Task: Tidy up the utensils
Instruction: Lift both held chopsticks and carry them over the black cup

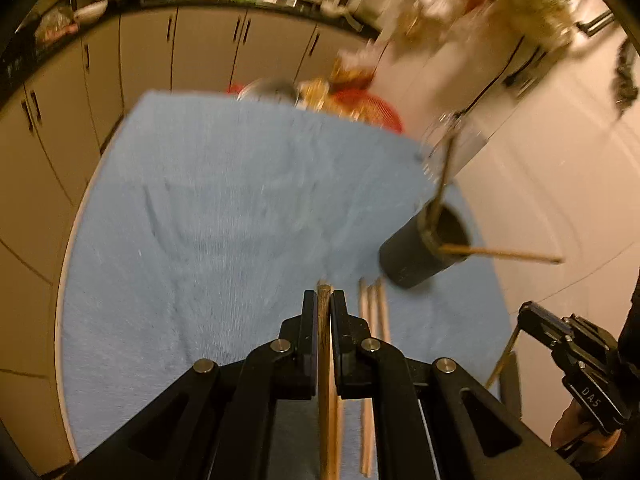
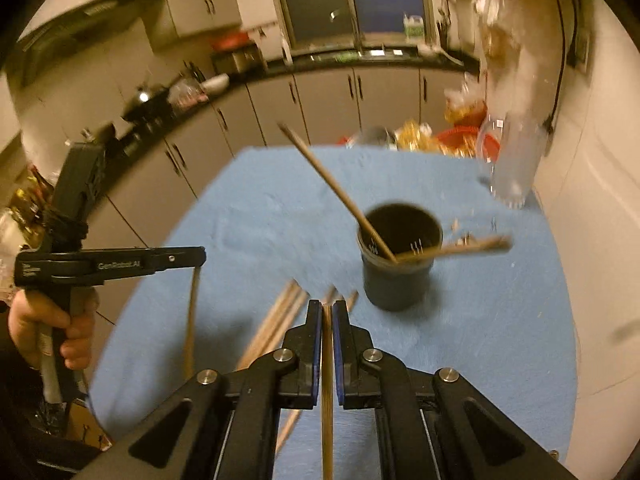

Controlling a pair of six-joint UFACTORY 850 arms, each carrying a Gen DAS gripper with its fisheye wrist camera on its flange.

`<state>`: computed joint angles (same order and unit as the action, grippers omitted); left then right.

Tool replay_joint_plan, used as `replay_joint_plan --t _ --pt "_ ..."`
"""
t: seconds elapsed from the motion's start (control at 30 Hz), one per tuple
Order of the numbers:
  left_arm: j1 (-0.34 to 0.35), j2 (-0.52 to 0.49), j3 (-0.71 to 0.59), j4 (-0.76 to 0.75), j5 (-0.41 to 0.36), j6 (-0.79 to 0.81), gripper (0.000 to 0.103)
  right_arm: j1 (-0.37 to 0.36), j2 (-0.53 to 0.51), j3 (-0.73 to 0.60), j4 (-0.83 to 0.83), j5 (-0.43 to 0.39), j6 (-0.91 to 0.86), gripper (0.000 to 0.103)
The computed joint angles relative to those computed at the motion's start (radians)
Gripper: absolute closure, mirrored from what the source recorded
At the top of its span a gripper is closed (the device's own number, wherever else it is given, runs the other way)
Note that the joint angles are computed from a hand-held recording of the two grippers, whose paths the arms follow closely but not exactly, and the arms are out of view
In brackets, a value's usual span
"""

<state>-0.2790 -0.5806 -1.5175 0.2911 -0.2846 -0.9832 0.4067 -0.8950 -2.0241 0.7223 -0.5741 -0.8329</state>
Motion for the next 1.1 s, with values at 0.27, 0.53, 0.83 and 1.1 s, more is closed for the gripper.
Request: replay_joint_plan --t 0.27,0.53,0.83,1.1 --pt "-0.033 0.082 0.031 0.268 0.007 -0.241 0.097 -0.015 0.126 0.13 0.104 0.028 -0.108 0.097" --pt "-0.039 0.116 0.025 0.363 -0.005 -0.294 0.097 -0.027 0.163 0.14 0.172 0.04 -0.171 0.097" --pt "-0.04 0.098 -0.06 0.367 -0.051 -0.254 0.097 -0.033 0.149 0.059 0.215 0.048 -0.198 0.097" --pt "-0.05 0.071 -0.122 0.361 -0.064 -0.209 0.097 -0.039 0.167 0.065 0.221 0.059 -0.207 0.097"
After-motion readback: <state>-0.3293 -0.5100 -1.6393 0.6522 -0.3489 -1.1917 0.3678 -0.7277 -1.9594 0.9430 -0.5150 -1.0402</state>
